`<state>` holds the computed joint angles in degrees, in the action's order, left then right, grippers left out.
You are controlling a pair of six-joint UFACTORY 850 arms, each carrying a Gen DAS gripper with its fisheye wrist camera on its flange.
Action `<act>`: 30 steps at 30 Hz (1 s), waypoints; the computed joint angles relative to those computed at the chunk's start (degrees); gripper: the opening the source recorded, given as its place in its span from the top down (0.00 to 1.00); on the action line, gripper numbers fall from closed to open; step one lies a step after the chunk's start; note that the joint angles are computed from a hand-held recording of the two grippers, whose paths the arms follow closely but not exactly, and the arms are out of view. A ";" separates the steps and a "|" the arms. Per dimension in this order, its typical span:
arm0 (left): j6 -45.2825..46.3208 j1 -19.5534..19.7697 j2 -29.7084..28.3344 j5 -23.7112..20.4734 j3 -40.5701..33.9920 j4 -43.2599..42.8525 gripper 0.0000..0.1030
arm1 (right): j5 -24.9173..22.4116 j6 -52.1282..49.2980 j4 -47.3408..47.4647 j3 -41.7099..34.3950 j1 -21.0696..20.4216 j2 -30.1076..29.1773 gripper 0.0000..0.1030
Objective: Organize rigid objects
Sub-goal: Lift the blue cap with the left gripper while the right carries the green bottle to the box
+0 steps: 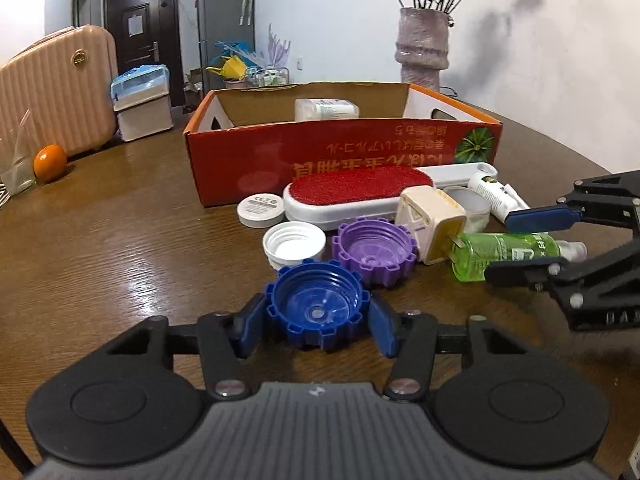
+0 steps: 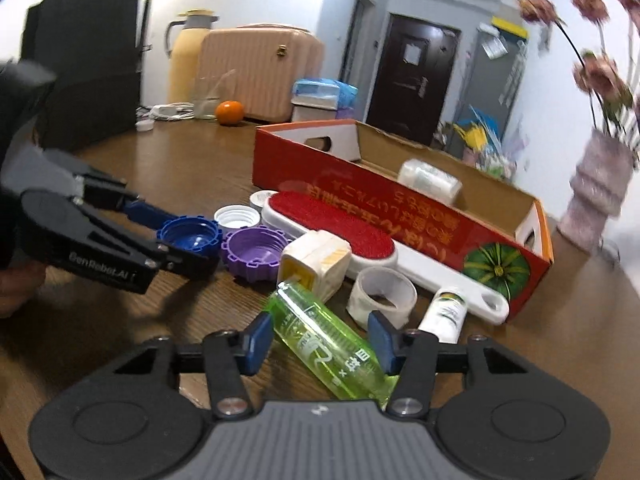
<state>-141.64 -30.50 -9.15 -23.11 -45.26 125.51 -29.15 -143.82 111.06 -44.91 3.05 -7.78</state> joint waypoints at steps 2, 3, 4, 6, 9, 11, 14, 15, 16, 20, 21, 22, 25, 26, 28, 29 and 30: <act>-1.02 -0.45 0.71 -0.35 0.85 1.06 0.47 | 0.73 2.78 -1.21 0.06 -0.40 0.40 0.55; -1.08 -0.71 1.03 -0.47 1.17 0.96 0.47 | 1.23 2.99 -0.81 0.24 -0.44 0.64 0.58; -1.07 -1.04 1.48 -0.69 1.67 0.67 0.47 | 1.81 3.35 -0.39 0.76 -0.52 1.22 0.59; -0.51 -2.03 2.61 -1.92 2.94 -0.82 0.46 | 2.24 6.62 -2.28 1.37 -0.87 2.19 0.64; 1.10 -3.79 4.39 -4.66 5.09 -2.99 0.46 | 0.67 15.79 -8.29 2.55 -2.18 3.80 0.64; 2.52 -4.42 5.30 -4.78 5.96 -4.82 0.46 | 0.99 16.22 -7.69 4.10 -2.15 4.97 0.64; 4.94 -5.08 6.12 -4.63 6.65 -7.61 0.46 | 1.55 15.47 -5.34 5.98 -1.49 5.87 0.65; 5.68 -5.30 6.24 -4.74 6.76 -8.37 0.46 | 1.43 14.44 -3.57 6.50 -1.21 6.08 0.66; 6.02 -5.38 6.33 -4.74 6.84 -8.73 0.46 | 1.26 13.34 -1.78 6.88 -0.96 6.18 0.66; 4.73 -5.74 6.84 -5.61 7.49 -7.71 0.46 | 1.06 10.54 3.44 7.07 0.56 5.54 0.69; 4.16 -5.74 7.01 -5.71 7.71 -7.25 0.46 | 1.17 10.21 4.19 6.96 0.92 5.27 0.70; 3.89 -5.80 7.11 -5.82 7.87 -7.23 0.46 | 1.55 10.18 4.60 6.72 1.30 4.93 0.70; 3.55 -6.44 7.50 -7.89 8.54 -7.85 0.46 | 2.06 6.69 9.30 6.95 2.30 4.71 0.70; 3.37 -7.05 7.72 -9.51 9.04 -7.64 0.46 | 2.11 5.84 11.02 7.24 2.48 4.86 0.70; 3.36 -8.34 8.30 -12.09 10.05 -7.29 0.47 | 1.52 3.47 15.03 8.39 2.68 5.45 0.70; 3.52 -8.93 8.60 -12.94 10.47 -7.58 0.47 | 1.36 2.79 16.23 8.95 2.68 5.79 0.70; 3.63 -9.41 8.90 -13.47 10.86 -8.08 0.47 | 1.17 2.16 17.50 9.75 2.70 6.35 0.70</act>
<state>-138.01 -39.91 -0.25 -36.58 -34.40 117.42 -27.98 -141.65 128.56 -35.15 5.75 -1.43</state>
